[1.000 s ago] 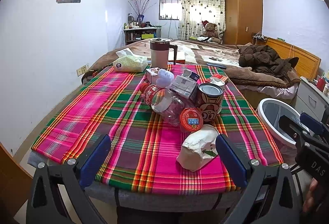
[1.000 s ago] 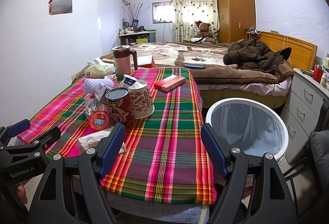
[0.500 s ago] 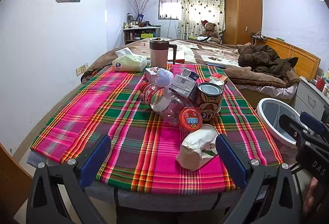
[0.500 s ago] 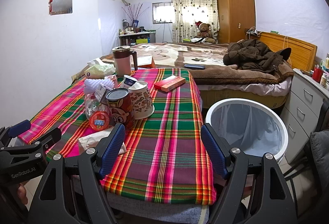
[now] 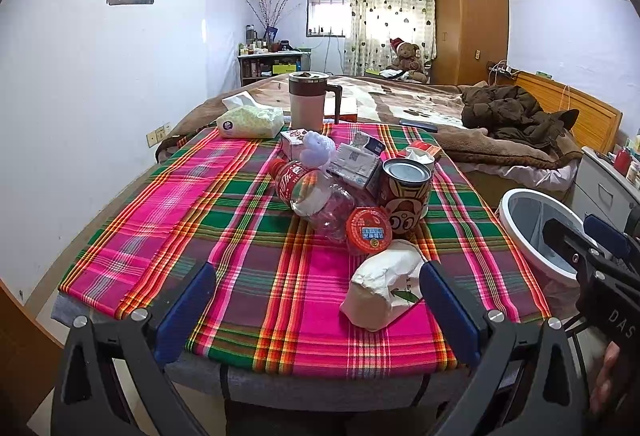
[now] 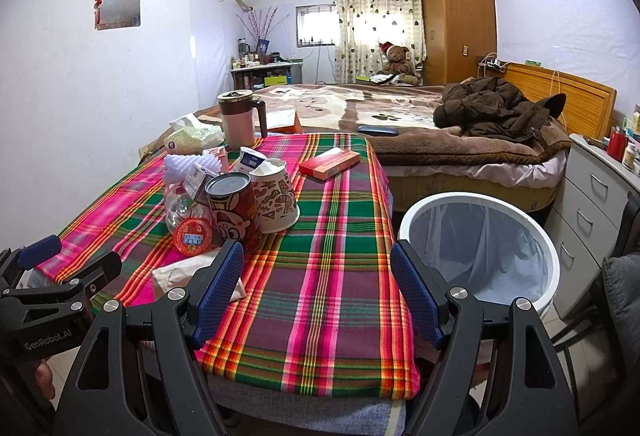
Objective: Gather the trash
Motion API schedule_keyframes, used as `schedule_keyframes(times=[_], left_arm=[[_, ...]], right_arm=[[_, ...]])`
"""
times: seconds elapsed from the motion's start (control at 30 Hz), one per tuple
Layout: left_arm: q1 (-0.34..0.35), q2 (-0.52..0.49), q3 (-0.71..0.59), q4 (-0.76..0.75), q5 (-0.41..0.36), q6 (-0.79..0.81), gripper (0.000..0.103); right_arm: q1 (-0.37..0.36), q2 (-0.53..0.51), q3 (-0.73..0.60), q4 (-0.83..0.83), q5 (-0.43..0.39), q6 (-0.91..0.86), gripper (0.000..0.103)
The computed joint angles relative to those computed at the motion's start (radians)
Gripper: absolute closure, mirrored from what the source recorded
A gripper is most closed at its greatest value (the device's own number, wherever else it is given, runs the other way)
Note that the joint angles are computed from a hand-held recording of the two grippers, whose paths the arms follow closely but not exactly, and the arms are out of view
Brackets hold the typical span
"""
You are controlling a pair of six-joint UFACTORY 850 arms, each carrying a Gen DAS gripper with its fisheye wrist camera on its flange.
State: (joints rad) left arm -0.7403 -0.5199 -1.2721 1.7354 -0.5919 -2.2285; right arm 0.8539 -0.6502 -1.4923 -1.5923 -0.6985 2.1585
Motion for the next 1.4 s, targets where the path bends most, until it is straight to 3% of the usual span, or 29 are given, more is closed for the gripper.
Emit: schedule_keyframes(times=[0.63,0.87,1.27,1.4], left_arm=[[0.007,-0.006,-0.008,0.001,0.019,0.009,0.0],[0.037,-0.03,-0.02,0.056,0.122,-0.003,0.0],[0.077,-0.163,-0.186,-0.066,0.299,0.31,0.0],[0.092,-0.216,-0.263,-0.31,0.342,0.595,0.001]], right_arm=[[-0.001,0.0,-0.003,0.002,-0.001,-0.003,0.026],[-0.019,-0.002,-0.005,-0.004,0.015,0.002,0.026],[-0.075,-0.07,-0.089,-0.018,0.078,-0.037,0.026],[-0.09,-0.092,-0.125,0.013,0.097,-0.068,0.026]])
